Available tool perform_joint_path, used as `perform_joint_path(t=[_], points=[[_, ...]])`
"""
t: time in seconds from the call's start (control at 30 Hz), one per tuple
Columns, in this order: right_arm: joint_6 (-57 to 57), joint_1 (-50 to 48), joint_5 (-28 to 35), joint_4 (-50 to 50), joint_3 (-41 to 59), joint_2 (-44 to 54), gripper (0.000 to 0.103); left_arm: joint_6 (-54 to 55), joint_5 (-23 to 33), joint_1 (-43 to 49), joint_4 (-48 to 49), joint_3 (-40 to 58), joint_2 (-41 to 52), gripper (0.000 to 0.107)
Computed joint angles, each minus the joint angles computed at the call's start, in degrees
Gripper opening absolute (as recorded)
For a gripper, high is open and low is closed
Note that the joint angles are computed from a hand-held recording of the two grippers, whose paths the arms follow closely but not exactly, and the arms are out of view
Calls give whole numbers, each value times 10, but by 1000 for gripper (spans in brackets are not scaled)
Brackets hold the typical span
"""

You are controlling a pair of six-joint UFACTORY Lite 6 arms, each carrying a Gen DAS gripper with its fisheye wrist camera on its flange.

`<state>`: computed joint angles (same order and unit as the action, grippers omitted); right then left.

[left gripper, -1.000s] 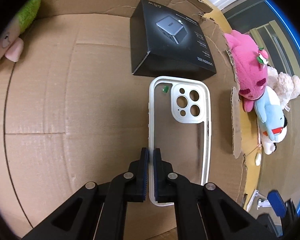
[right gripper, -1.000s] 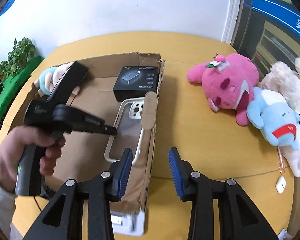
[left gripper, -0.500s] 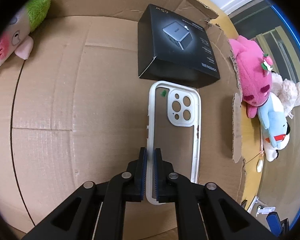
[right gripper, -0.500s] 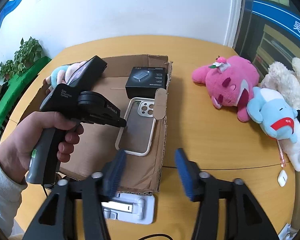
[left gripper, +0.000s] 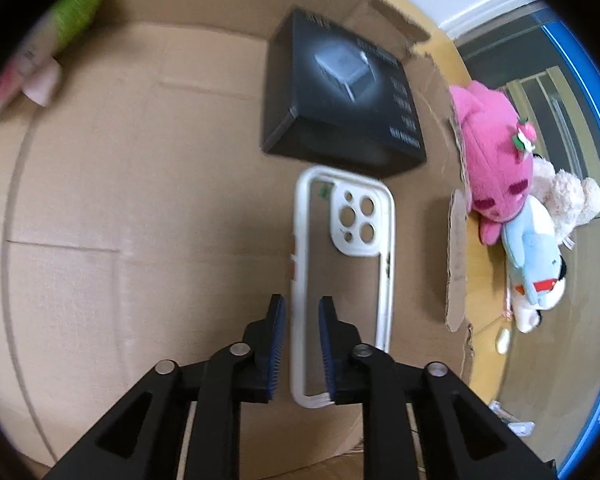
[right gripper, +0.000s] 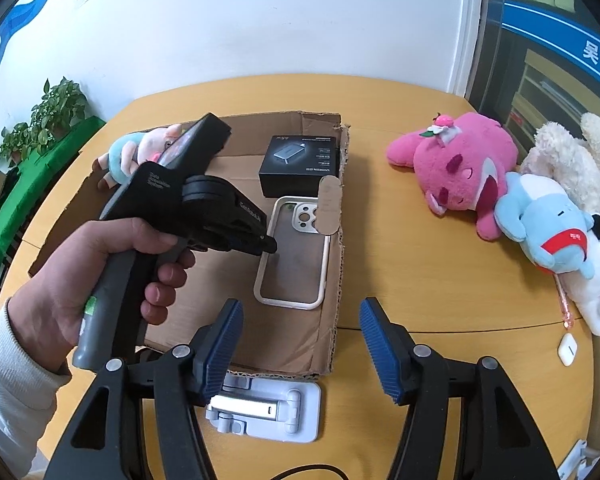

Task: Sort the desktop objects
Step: 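Withdraw the right gripper and move it to the white phone stand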

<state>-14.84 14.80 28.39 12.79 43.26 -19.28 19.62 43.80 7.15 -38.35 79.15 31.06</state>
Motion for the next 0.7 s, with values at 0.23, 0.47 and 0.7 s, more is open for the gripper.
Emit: perform_joint_path(t=[0.23,0.47,0.7], points=[[50,35,-29,-19,-33,-45,74,59,-49,56,73,-118,-215,47],[165,91,-13,-103,-98,-145,84,382,13,325,-13,-268,-497,74],[373,206,6,-245,-132,-183,86,718,173,656,-164,-350,-584,78]])
